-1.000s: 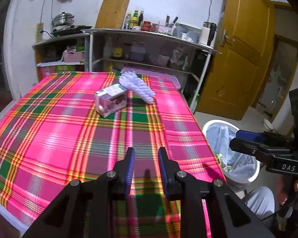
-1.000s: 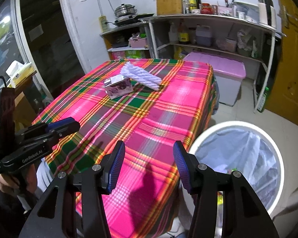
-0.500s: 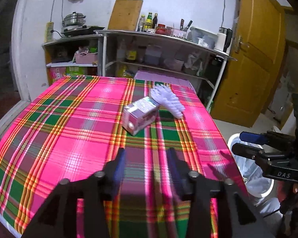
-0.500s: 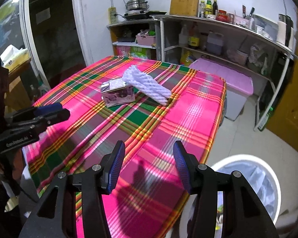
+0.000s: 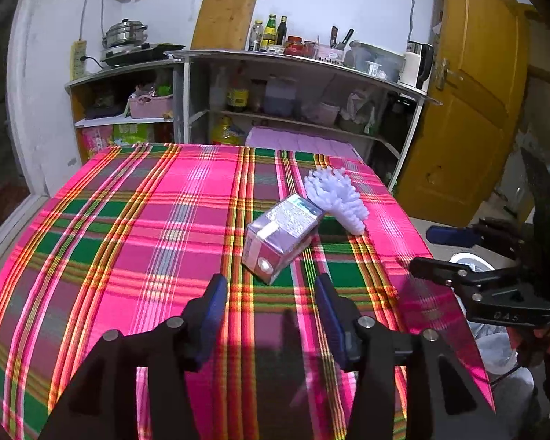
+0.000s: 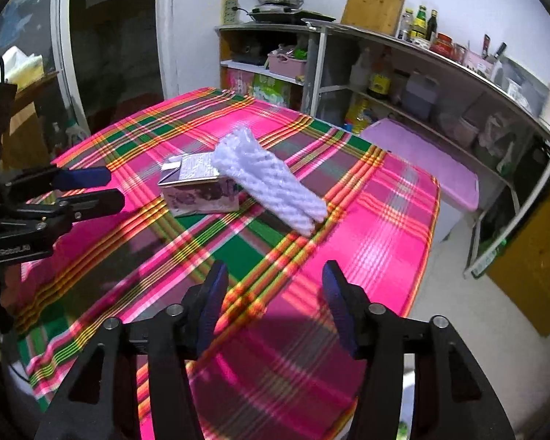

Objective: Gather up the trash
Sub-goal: 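Grasp the pink-and-white box with the left tool while the right tool grasps the white foam net, then lift the box and foam net and carry both tools over the bin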

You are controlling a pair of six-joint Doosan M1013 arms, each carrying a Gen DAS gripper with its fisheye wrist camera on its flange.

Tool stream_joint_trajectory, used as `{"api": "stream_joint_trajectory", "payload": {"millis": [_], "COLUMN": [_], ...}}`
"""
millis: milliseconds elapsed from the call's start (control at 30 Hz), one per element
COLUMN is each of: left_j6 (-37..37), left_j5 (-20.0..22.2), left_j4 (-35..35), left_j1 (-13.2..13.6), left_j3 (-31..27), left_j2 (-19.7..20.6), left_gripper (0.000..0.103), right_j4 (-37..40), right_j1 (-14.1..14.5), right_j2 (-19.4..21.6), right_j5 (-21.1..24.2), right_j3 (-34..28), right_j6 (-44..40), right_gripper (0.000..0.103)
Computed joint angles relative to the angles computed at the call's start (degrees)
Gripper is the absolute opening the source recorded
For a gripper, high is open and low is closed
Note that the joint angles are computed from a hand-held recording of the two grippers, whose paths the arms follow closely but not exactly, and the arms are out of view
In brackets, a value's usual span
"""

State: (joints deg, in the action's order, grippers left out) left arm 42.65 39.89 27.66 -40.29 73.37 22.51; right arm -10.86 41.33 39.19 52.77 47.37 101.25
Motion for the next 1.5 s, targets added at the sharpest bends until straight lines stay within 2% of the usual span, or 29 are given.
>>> {"api": "stream_joint_trajectory", "payload": {"millis": [133, 467, 900, 967, 1000, 1033, 1067, 1100, 1200, 1500], "left_j6": [3.50, 18.62, 26.27, 27.25, 27.81, 28.04, 27.51, 27.18, 26.10, 20.24], "left_j5": [-0.81, -2.25, -0.34, -0.59, -0.72, -0.74, 0.04, 0.34, -0.50, -1.79], "left_j4": [-2.11, -13.58, -17.72, -18.46, -19.05, -19.34, -18.69, -18.29, -17.64, -13.74], "left_j1": [1.10, 3.61, 4.65, 4.65, 4.67, 4.63, 4.53, 4.47, 4.32, 2.91], "left_j3": [-1.15, -3.54, -7.25, -7.44, -7.49, -7.50, -7.92, -8.08, -7.50, -5.11], "left_j2": [0.91, 3.26, 6.20, 6.49, 6.62, 6.68, 6.96, 7.06, 6.67, 4.76], "left_gripper": [0.057, 0.063, 0.063, 0.063, 0.057, 0.053, 0.042, 0.039, 0.038, 0.038], "right_j4": [-0.29, 0.68, 2.15, 3.32, 3.71, 3.68, 3.58, 3.92, 4.59, 5.80], "right_j1": [-0.10, -0.90, -1.52, -1.73, -1.83, -1.87, -1.94, -2.04, -2.25, -2.08], "right_j2": [2.62, 8.23, 12.81, 12.91, 12.88, 12.93, 12.91, 12.82, 12.22, 8.16], "right_j5": [2.45, 7.15, 10.50, 10.33, 10.16, 10.29, 10.30, 10.26, 9.88, 6.31], "right_j3": [-4.15, -13.00, -20.75, -20.96, -20.90, -20.97, -20.91, -20.75, -19.77, -13.33], "right_j6": [-3.18, -9.84, -12.80, -12.56, -12.11, -11.48, -10.56, -10.17, -8.73, -5.92], "right_gripper": [0.057, 0.057, 0.057, 0.051, 0.034, 0.028, 0.026, 0.020, 0.011, 0.011]}}
